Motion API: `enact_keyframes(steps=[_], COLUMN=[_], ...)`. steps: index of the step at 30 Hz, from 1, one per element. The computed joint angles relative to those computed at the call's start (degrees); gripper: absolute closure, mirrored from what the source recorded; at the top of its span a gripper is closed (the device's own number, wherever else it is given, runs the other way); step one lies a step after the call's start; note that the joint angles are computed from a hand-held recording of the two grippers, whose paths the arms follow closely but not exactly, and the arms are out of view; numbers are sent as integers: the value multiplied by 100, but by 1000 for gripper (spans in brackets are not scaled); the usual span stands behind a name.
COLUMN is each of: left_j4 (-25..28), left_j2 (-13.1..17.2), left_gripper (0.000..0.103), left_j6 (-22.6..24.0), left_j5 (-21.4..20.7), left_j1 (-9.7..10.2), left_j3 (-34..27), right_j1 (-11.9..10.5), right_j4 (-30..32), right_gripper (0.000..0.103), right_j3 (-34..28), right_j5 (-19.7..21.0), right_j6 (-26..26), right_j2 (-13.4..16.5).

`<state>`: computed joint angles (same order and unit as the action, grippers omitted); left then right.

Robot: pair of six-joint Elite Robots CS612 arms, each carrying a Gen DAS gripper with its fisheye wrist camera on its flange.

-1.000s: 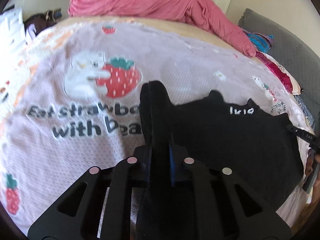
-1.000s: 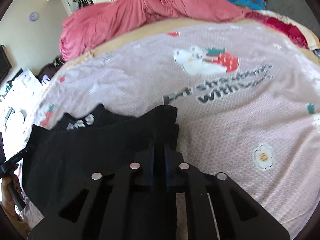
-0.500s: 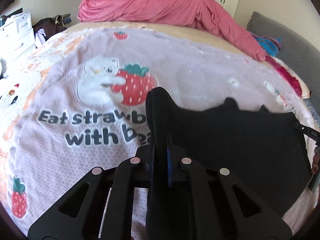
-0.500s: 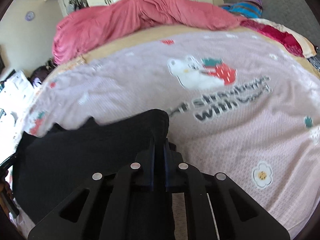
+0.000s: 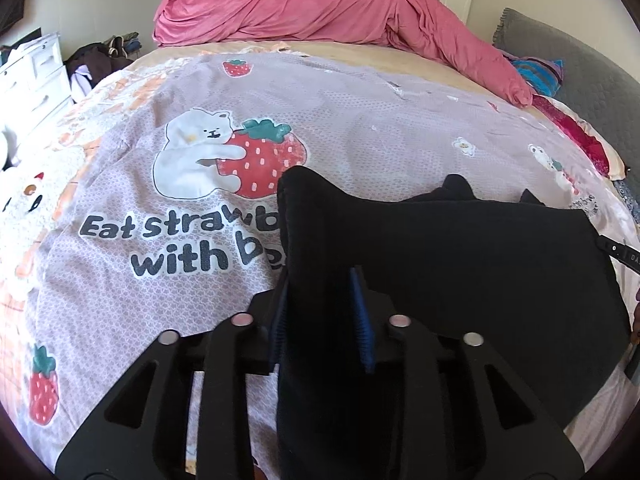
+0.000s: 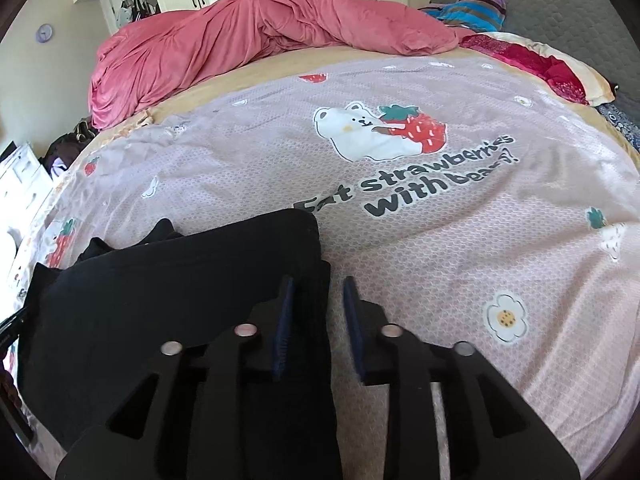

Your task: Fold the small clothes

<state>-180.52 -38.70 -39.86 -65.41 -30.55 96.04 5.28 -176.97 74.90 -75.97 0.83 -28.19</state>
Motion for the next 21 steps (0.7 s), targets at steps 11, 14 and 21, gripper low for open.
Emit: enact_keyframes(steps=[11,14,21], left_j4=[-216,-325,-552], left_j2=[-175,-261,-390], left_gripper=[56,46,42], left_j6=[-3,-40,15], left_j5=[9,29,106], left_j1=[-111,-153,-257], left_j3=[221,355,564], right_j1=[-96,-94,-68], right_j4=[-634,-803,-941], right_gripper=[49,46,41], right_j3=[649,788,1098], right_j5=[258,337,516], right_j6=[27,-61,-306], right_j2=[-351,-428,-571])
